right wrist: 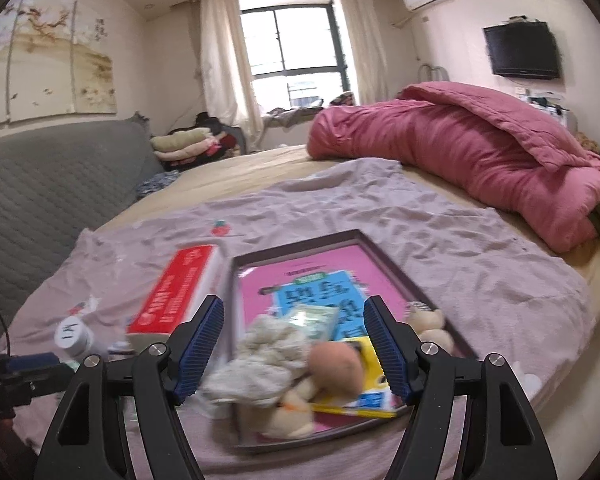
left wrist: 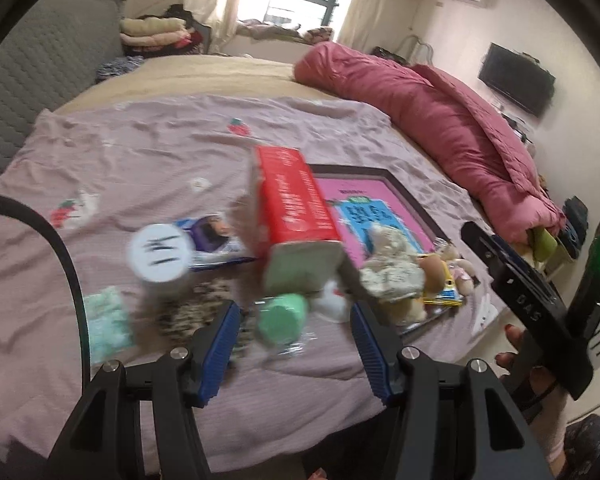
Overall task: Organize soft objects
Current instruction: 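Move both tools back toward the leopard scrunchie and mint sponge, then grasp the leopard-print scrunchie with the left gripper while the right gripper grasps the mint-green sponge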
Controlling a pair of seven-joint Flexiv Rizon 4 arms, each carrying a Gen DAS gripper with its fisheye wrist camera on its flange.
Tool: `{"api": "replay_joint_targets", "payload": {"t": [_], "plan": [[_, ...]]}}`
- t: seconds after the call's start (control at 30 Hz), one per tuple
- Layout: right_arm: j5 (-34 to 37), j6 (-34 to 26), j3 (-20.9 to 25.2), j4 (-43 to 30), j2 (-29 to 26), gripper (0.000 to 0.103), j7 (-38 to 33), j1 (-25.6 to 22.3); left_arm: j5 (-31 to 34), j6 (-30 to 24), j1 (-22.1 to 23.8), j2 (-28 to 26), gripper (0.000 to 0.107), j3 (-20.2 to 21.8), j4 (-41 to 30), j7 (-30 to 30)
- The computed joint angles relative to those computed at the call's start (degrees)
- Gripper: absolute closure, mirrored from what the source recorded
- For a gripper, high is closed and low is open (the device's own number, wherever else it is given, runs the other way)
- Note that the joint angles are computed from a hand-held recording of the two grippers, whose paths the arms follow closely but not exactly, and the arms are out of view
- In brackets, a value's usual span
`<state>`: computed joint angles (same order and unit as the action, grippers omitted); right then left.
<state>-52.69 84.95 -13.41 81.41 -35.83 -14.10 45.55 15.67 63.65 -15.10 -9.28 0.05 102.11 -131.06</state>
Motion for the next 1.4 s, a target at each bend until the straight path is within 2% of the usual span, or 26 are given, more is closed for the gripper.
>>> {"api": "replay_joint_targets", "payload": {"t": [0.2,0.4,0.5,0.6,0.77,1.0,1.17,1.3,1.4], "plan": [[4.1,-0.7,6.3,-2.7,-0.9,0.029,-7.3,-0.8,2.3,-1.2,1.9,5.7,0.050,1.2,6.0,-3.4],[7.9,-2.9,9.1,-4.5,-1.4,0.029,-14.4,0.9,3.3,-1.4,5.4,9.7,0.050,0.4,11.0,-5.4],[10.6,-5.2,11.9,-6.3,-2.2,0.029,-19.2,1.0,3.2,-0.9,6.8,10.9,0.050,0.0,12.8,-6.3],[14.9,-10.1,16.0,-9.3,-3.6,0.029,-24.8,0.6,1.8,0.6,8.0,11.4,0.050,-0.2,14.6,-6.6],[20.5,-18.1,18.6,-13.4,-5.6,0.029,-30.5,1.6,1.0,1.8,9.3,11.2,0.050,-0.5,16.2,-7.3],[25.9,-24.9,19.9,-16.8,-7.9,0.029,-35.1,2.1,-2.6,3.9,9.7,9.6,0.050,-0.3,18.2,-5.7],[27.4,-26.6,19.7,-17.6,-8.6,0.029,-36.6,2.7,-6.8,7.1,9.2,8.3,0.050,-0.1,19.6,-3.1],[27.9,-27.2,19.3,-18.3,-9.0,0.029,-37.2,3.0,-17.1,11.9,8.2,5.5,0.050,-1.6,20.1,5.8],[28.7,-27.9,19.5,-19.3,-9.6,0.029,-37.7,2.8,-14.3,10.6,6.7,2.7,0.050,-0.7,16.4,4.6]]}}
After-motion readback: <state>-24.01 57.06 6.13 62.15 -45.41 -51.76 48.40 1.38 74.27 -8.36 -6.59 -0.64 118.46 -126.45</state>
